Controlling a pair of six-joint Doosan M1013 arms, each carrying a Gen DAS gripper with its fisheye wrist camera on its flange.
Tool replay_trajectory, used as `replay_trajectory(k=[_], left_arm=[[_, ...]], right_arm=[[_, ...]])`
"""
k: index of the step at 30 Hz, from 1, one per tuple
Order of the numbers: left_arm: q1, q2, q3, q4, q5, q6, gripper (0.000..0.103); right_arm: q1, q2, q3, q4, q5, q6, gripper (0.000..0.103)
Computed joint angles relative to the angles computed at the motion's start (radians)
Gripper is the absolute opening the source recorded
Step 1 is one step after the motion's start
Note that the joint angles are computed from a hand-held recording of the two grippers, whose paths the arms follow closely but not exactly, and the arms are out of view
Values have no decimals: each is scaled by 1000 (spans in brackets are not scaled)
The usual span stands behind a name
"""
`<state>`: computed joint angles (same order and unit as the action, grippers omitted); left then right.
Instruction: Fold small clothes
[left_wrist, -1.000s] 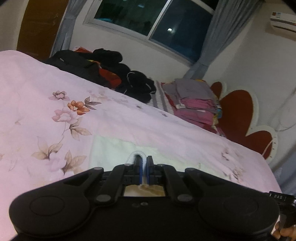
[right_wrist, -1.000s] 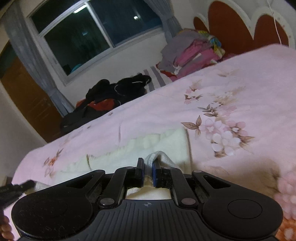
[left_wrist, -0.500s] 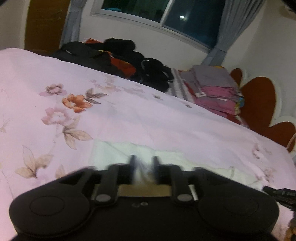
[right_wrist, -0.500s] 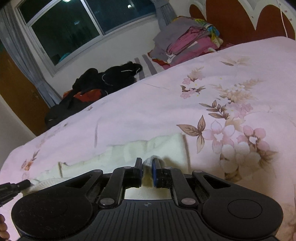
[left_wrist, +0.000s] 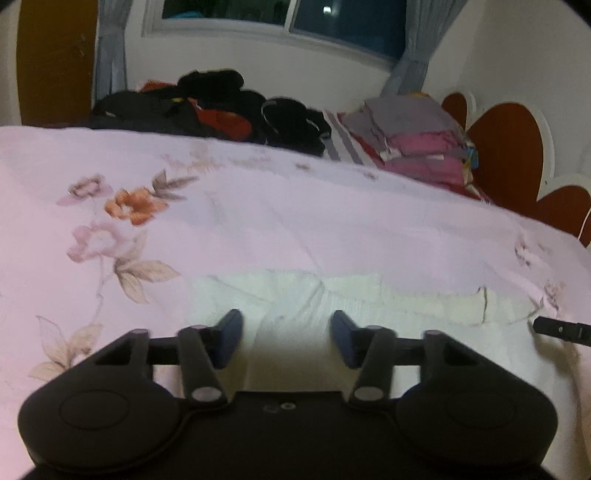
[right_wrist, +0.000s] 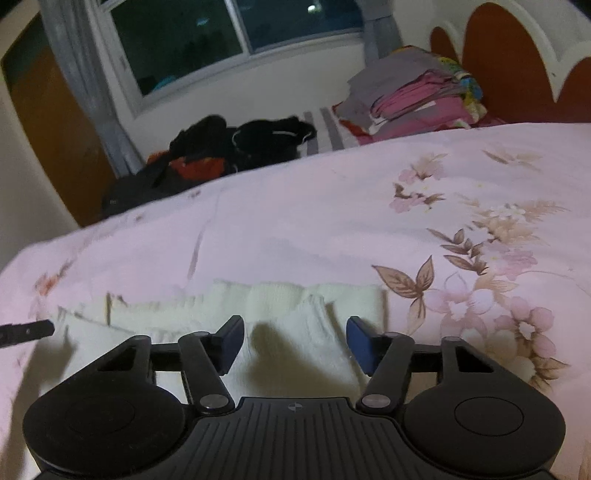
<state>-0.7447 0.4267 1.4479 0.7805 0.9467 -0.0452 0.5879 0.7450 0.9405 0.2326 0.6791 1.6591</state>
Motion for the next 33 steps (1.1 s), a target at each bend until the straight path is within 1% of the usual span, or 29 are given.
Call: replay_trajectory(k=[1,2,3,5,6,7,8,10,11,14,16,17,19,21,23,25,26,27,28,29,30,31,33], left_arm=[[1,2,1,-2,-4,7,35],[0,1,5,3,-11,11,27],[0,1,6,6,-14,17,16],[0,-2,11,4,-28,20,8],[-1,-3,13,7,-32,18,5],[-3,-4,14,15,-33,17,5],[-7,-6,17,32,-35,11,4],[-12,-10,22,67,-36,-14,3],[-16,-13,26,94,-31,-40,3],[-23,-21,33,166,-6,-135,3],[-23,-17,27,192,23,-171,3],[-20,-12,23,186,31,-171,3],[-15,0,13,161,44,-156,3],[-12,16,3,125,60,-132,3],[-12,27,-4,106,76,-103,4],[-16,30,-7,109,87,-79,7],[-17,29,-9,104,93,-68,15],[-17,26,-7,103,95,-69,24],[-18,22,-6,104,103,-80,27],[-20,15,-1,106,109,-95,28],[-23,7,5,110,113,-108,29],[-27,3,7,115,120,-117,29],[-41,-9,15,135,132,-124,29]], right_arm=[[0,2,-1,1,4,-14,58],[0,5,-4,7,12,-34,44],[-1,9,-9,11,23,-47,33],[-5,10,-7,30,28,-72,29],[-8,9,-5,39,28,-82,25],[-9,8,-2,47,27,-95,21],[-10,6,1,51,23,-110,9],[-8,-3,15,46,-3,-120,4],[-7,-10,27,45,-32,-118,4],[-4,-22,45,33,-107,-104,3],[2,-21,43,-1,-142,-81,3],[4,-14,31,-19,-139,-68,3],[7,6,3,-61,-108,-22,3],[9,31,-29,-103,-63,23,3],[9,49,-49,-112,-23,34,4],[9,46,-43,-120,-31,36,4],[7,45,-44,-118,-27,36,5],[7,41,-41,-128,-29,45,15],[8,32,-30,-152,-41,67,25],[10,20,-12,-182,-63,93,47],[10,7,7,-194,-88,104,56],[9,-6,24,-179,-106,92,56],[9,-25,45,-149,-112,69,56]])
